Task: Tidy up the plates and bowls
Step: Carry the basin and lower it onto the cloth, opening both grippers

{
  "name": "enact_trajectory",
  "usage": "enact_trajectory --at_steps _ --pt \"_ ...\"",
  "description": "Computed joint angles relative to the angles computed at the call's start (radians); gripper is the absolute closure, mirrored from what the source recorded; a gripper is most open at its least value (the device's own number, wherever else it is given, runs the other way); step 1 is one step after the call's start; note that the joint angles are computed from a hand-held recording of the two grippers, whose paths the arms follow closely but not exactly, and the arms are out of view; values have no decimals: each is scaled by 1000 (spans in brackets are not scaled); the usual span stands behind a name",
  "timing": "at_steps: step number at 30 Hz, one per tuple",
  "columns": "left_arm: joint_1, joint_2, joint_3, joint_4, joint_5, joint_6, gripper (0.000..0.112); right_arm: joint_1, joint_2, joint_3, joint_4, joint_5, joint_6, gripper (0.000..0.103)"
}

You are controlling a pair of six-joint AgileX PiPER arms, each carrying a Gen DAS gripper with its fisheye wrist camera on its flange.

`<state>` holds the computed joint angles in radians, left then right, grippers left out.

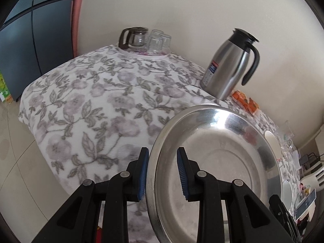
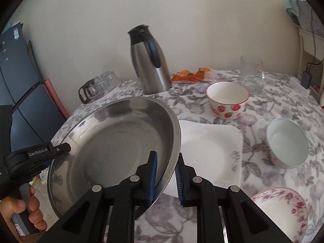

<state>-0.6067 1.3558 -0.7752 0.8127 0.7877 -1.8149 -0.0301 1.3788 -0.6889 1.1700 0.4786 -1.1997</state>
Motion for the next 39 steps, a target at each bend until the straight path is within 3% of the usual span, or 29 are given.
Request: enact_trajectory --at_steps 5,18,39 --pt "-27 78 -86 -2 -25 40 83 -120 37 -30 18 60 -7 85" --pt "-62 340 -352 -103 -54 234 83 -300 173 -110 8 81 9 85" --pt "-30 504 -496 -164 -77 343 83 -297 295 -162 -31 22 42 84"
